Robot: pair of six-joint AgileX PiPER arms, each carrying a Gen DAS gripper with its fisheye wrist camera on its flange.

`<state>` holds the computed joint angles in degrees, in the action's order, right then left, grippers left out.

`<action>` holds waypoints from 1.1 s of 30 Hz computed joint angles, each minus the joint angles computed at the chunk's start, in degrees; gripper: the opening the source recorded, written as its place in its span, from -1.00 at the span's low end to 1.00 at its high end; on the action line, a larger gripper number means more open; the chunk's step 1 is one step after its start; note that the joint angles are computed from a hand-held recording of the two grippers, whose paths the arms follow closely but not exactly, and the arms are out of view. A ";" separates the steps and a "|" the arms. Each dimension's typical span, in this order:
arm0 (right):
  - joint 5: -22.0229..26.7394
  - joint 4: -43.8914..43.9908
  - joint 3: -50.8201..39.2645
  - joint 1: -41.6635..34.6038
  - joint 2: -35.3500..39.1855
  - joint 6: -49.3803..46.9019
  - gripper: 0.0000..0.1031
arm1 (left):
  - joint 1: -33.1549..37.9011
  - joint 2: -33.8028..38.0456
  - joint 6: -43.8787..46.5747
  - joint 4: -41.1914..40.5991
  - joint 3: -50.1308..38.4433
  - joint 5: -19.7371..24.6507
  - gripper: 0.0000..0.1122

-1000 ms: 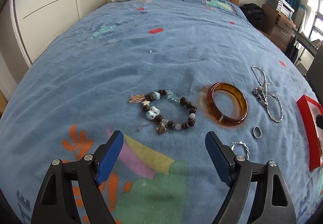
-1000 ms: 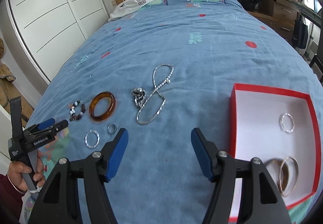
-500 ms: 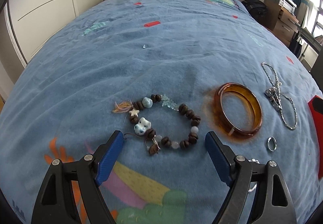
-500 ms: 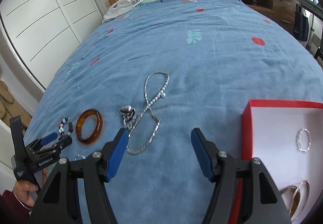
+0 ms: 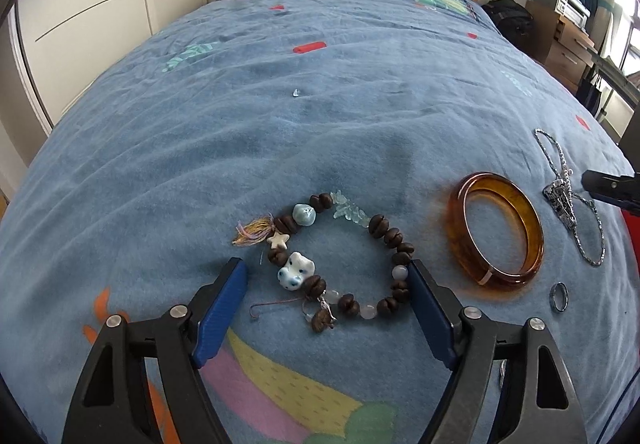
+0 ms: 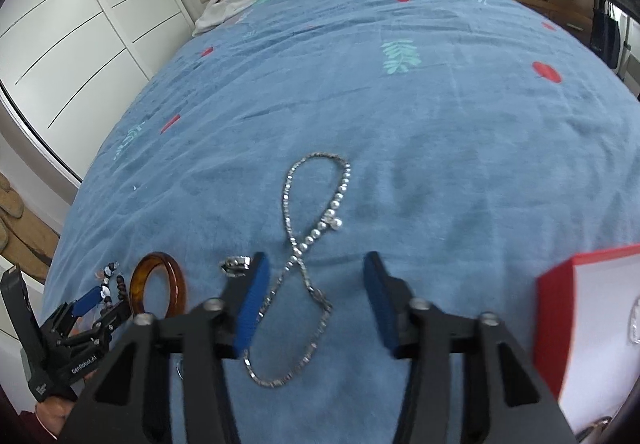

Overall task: Organize jewelry
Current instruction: 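Move left tool toward beaded bracelet while right tool approaches silver chain necklace, then close left tool on beaded bracelet while right tool closes on silver chain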

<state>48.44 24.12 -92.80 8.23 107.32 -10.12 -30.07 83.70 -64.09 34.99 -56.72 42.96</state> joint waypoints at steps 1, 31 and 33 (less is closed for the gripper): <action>0.27 -0.22 -0.63 0.31 0.56 0.26 -0.21 | 0.23 -0.02 0.07 -0.02 0.08 -0.27 0.36; 1.49 -4.71 -0.94 1.46 1.39 -1.06 -0.90 | 2.12 -3.81 1.04 -1.05 1.45 -1.95 -0.78; 0.79 -4.18 0.61 1.20 -0.14 -1.69 -0.90 | 1.04 -4.45 0.23 -0.30 1.29 -0.76 -0.78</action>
<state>49.22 19.94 -92.19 9.43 107.18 -11.81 -29.03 79.25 -63.86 34.69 -55.43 42.20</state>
